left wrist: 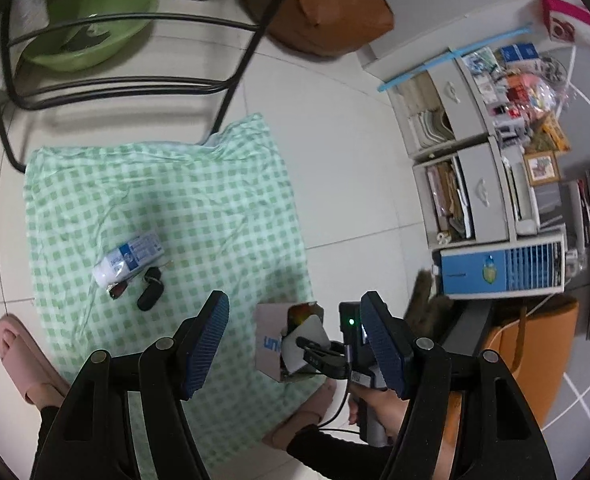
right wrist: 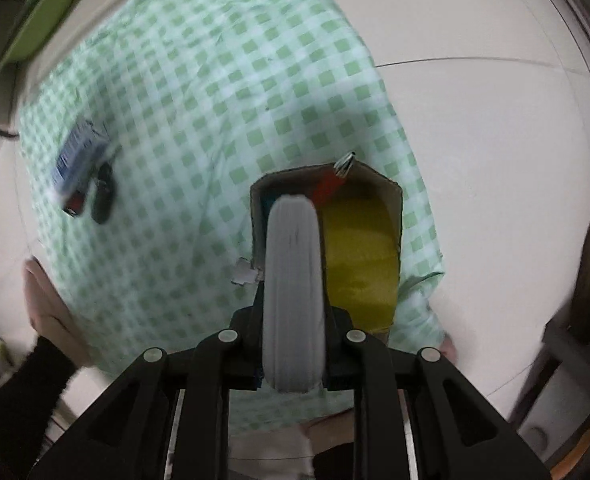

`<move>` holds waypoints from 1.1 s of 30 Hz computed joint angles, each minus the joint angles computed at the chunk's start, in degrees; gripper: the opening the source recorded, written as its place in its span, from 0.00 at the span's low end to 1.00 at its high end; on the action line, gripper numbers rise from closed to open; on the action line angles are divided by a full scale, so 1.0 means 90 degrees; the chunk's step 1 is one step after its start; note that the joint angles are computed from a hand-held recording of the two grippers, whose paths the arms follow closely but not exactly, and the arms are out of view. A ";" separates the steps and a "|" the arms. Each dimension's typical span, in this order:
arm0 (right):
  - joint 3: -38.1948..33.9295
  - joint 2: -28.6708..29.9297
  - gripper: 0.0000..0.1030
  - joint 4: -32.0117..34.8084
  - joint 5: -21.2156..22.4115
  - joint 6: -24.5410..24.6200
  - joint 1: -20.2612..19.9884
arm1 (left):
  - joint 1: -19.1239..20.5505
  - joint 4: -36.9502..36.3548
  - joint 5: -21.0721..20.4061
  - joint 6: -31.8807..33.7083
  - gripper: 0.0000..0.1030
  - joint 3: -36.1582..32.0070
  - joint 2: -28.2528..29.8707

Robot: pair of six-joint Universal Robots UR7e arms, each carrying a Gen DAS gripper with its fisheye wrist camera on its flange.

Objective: Organize rigid objects
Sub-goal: 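Lower the power bank into the box and open the right gripper, then grasp the black car key with the left gripper and lift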

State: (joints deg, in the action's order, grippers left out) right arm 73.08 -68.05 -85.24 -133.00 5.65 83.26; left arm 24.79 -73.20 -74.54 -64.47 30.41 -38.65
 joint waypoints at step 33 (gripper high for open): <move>-0.1986 -0.0546 0.54 -0.0871 0.5479 0.1912 0.0015 | 0.0603 0.0439 0.0927 0.2093 0.68 0.3382 0.0606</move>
State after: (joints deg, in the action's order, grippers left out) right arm 55.21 -72.97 -93.08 -83.69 22.85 83.40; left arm 30.22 -69.24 -66.19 -45.63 60.85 -33.20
